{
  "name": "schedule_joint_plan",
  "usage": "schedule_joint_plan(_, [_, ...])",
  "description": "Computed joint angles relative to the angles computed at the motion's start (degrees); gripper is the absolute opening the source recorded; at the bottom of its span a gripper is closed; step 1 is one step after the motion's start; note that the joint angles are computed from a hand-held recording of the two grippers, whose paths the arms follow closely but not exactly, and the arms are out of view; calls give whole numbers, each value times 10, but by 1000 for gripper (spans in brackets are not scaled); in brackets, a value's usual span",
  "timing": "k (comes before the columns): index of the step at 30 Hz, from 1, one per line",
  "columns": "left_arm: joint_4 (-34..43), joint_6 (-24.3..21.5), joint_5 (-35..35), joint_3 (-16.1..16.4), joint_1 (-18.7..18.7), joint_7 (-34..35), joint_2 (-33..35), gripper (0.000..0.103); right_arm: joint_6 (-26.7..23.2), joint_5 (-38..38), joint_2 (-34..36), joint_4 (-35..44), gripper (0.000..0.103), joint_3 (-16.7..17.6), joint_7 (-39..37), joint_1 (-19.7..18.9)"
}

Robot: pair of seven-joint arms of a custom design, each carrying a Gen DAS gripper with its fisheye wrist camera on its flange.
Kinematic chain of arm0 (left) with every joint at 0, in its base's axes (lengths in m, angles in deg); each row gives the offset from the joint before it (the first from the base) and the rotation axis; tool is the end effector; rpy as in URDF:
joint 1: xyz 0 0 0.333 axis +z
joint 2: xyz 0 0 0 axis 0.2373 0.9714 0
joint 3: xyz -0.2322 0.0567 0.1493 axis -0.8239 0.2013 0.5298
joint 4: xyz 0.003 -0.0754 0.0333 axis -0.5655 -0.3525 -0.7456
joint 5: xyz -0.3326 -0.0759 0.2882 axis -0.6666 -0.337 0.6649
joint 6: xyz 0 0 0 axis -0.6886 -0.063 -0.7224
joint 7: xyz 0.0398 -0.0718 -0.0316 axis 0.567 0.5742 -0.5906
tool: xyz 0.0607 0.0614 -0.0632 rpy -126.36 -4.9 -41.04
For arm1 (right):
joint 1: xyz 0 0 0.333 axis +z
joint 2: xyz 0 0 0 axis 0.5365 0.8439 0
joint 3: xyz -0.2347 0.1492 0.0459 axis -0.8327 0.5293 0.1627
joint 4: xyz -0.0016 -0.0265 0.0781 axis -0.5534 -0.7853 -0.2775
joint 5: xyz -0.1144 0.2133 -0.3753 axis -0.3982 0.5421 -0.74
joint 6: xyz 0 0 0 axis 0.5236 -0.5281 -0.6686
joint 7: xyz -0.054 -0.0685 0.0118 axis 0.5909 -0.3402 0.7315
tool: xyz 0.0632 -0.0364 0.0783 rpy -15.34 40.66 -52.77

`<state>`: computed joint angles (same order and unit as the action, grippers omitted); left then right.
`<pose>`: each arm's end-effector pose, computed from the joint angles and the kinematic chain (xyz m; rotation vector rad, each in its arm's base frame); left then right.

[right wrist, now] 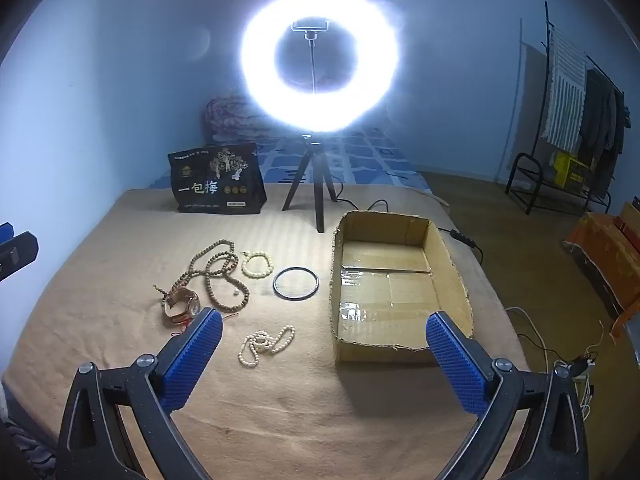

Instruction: Organize jewelry

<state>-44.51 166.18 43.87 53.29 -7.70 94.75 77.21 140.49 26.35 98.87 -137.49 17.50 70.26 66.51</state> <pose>0.6587 -0.3660 0.6059 -1.4152 1.8872 -1.0133 0.6227 0.4033 0.5743 -1.5322 1.9098 -0.9221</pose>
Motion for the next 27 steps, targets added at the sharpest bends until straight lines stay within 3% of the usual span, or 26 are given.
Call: schedule_joint_plan(27, [3, -11, -8, -3, -7, 8, 3, 103, -9, -6, -3, -6, 103, 3, 1, -1])
